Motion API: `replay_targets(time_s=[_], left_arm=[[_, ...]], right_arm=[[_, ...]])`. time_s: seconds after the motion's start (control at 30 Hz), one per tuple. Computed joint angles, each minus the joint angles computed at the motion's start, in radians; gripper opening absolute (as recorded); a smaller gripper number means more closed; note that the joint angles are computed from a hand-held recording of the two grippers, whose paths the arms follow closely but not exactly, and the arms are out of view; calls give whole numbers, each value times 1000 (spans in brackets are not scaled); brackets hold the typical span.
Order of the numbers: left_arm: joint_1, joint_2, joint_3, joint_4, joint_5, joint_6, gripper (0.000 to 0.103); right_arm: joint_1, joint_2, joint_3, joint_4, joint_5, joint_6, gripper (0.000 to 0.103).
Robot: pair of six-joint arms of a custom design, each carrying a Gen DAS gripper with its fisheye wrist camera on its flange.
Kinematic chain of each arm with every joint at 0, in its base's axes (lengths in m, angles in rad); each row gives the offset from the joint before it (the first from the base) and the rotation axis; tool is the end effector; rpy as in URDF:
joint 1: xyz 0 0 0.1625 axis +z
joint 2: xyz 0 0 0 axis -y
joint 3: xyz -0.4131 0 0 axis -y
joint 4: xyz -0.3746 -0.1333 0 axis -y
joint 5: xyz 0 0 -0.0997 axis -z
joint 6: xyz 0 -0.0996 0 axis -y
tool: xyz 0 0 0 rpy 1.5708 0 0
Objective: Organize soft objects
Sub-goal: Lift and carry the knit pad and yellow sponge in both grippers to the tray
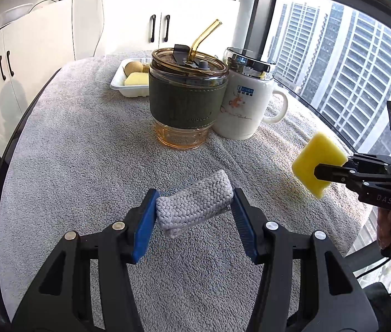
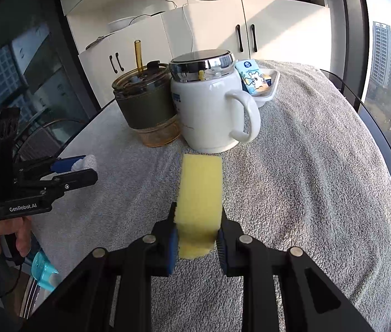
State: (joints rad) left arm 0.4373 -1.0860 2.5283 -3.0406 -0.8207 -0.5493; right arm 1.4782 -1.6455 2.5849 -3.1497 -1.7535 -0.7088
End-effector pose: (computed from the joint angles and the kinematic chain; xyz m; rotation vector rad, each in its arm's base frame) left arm -0.2248 -0.3272 0.0864 0.7221 2.4494 -0.7729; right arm 0.0843 -0.3380 0.2530 0.7243 -2.5400 0.7106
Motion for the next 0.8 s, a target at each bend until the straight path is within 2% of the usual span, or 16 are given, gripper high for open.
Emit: replay_targets(time_s=[0.47,0.8], left_arm=[[33,-56,-52,18,53,80,51],[83,-79,-140,14,112,212,51]], right_arm=[[35,-71,-45,53,-64,-13,25],[65,-38,-162,41,-110,-69,25]])
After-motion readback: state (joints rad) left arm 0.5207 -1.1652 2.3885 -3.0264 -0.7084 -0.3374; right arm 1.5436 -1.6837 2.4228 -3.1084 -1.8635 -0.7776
